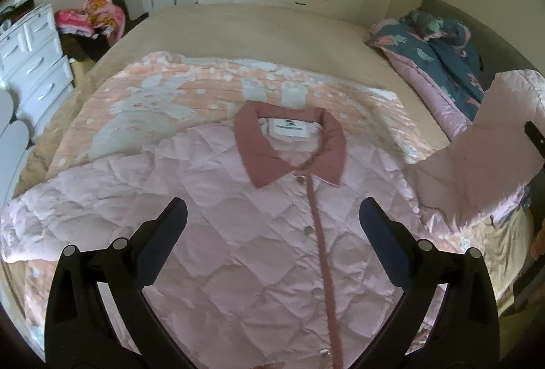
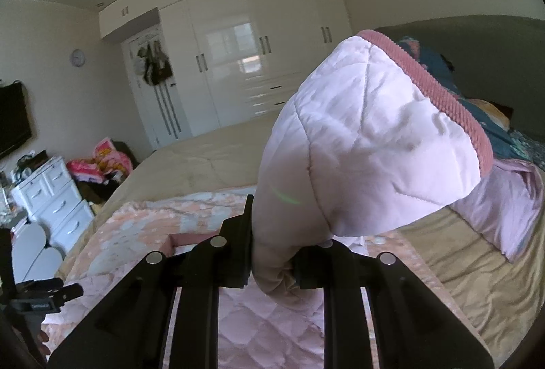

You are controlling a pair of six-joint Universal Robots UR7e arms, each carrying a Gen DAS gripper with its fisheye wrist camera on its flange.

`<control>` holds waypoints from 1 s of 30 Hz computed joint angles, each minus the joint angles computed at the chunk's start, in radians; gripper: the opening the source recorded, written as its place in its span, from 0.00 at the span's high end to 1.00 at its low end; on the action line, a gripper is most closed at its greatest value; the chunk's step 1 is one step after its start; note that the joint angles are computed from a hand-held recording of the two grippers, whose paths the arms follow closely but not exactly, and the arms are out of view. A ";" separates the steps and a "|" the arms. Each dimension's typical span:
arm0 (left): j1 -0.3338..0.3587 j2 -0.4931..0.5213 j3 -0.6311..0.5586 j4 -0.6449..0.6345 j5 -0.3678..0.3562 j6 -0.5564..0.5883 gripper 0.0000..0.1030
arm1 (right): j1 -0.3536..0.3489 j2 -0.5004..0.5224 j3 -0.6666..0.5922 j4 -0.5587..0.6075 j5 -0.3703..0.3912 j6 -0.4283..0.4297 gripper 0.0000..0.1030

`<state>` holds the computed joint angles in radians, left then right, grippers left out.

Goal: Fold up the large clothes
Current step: 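Carry the held sleeve across the jacket body toward the other sleeve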

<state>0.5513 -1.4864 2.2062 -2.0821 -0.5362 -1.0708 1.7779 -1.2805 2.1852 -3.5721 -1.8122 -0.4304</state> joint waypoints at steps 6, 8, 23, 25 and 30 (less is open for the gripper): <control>0.017 -0.051 0.024 0.000 0.010 -0.012 0.08 | 0.044 0.065 -0.022 -0.010 -0.006 -0.021 0.84; 0.023 -0.065 0.028 0.024 0.022 -0.030 0.08 | 0.053 0.084 -0.030 -0.013 -0.006 -0.027 0.84; 0.104 -0.154 0.081 0.007 0.025 -0.060 0.08 | 0.089 0.259 -0.054 -0.054 0.023 -0.070 0.83; 0.101 -0.160 0.086 0.032 0.045 -0.086 0.08 | 0.087 0.279 -0.059 -0.046 0.030 -0.058 0.83; 0.115 -0.168 0.116 -0.054 0.020 -0.055 0.08 | 0.088 0.326 -0.076 -0.026 0.034 -0.028 0.83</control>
<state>0.6661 -1.6547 2.3220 -2.1362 -0.5159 -1.1263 1.8659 -0.9546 2.1096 -3.5981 -1.7779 -0.4585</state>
